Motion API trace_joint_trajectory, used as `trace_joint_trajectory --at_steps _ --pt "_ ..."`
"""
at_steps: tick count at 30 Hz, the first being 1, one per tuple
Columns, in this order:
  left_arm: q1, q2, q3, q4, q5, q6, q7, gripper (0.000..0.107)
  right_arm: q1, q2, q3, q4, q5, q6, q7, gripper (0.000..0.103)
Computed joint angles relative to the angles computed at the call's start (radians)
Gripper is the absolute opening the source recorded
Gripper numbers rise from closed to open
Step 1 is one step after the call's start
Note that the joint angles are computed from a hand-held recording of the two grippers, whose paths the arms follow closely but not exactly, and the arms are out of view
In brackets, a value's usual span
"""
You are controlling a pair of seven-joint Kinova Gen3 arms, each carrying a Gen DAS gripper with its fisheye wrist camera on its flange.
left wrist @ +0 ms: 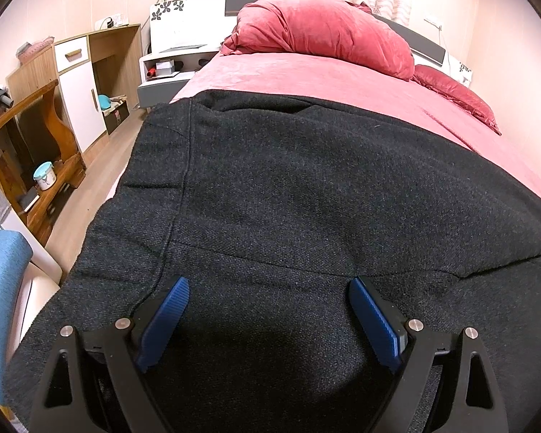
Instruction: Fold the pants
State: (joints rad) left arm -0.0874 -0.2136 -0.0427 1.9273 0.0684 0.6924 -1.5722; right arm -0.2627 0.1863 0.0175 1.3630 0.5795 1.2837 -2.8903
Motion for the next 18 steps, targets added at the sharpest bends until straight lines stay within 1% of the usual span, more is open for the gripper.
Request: trace_joint_trajectory --at_steps 1,2,3,4,5,6,7,8,9,10,12,13,14,15,18 --pt "0.0 0.0 -0.001 -0.001 0.001 0.002 0.0 0.091 -0.008 0.008 -0.016 -0.018 0.024 0.021 -0.003 0.038" --pt "-0.015 0.001 0.008 -0.005 0.013 0.009 -0.012 0.091 0.003 0.015 -0.043 -0.041 0.033 0.035 0.009 0.038" --pt "-0.048 0.006 0.035 -0.017 0.021 0.027 -0.02 0.091 0.017 0.022 -0.074 -0.067 0.024 0.038 0.039 0.038" --pt "-0.064 0.014 0.043 -0.038 0.035 0.056 -0.036 0.091 0.019 0.029 -0.087 -0.091 0.013 0.042 0.059 0.038" --pt "-0.069 0.029 0.033 -0.068 0.065 0.097 -0.067 0.091 0.004 0.034 -0.081 -0.112 -0.005 0.042 0.085 0.038" --pt "-0.06 0.045 0.005 -0.104 0.105 0.137 -0.102 0.089 -0.024 0.041 -0.057 -0.129 -0.027 0.039 0.107 0.038" --pt "-0.033 0.061 -0.042 -0.141 0.146 0.175 -0.127 0.089 -0.045 0.06 -0.032 -0.164 -0.059 0.029 0.146 0.038" --pt "-0.01 0.07 -0.088 -0.166 0.187 0.196 -0.158 0.089 -0.053 0.07 -0.025 -0.19 -0.088 0.026 0.178 0.039" --pt "-0.002 0.077 -0.116 -0.188 0.218 0.202 -0.175 0.089 -0.058 0.083 -0.029 -0.214 -0.121 0.024 0.207 0.041" --pt "-0.01 0.085 -0.125 -0.212 0.233 0.2 -0.176 0.09 -0.045 0.109 -0.042 -0.257 -0.162 0.024 0.248 0.043" --pt "-0.063 0.116 -0.1 -0.275 0.236 0.198 -0.143 0.092 -0.041 0.145 -0.046 -0.317 -0.243 0.037 0.291 0.045" --pt "-0.078 0.144 -0.096 -0.32 0.233 0.214 -0.12 0.093 -0.026 0.173 -0.054 -0.355 -0.284 0.035 0.32 0.045" --pt "-0.102 0.176 -0.084 -0.367 0.226 0.225 -0.092 0.094 -0.027 0.19 -0.044 -0.379 -0.313 0.036 0.333 0.045" --pt "-0.109 0.207 -0.085 -0.413 0.21 0.245 -0.06 0.094 -0.029 0.212 -0.033 -0.409 -0.341 0.04 0.336 0.046" --pt "-0.12 0.294 -0.083 -0.532 0.14 0.276 0.062 0.096 -0.016 0.274 -0.021 -0.509 -0.415 0.069 0.351 0.052"
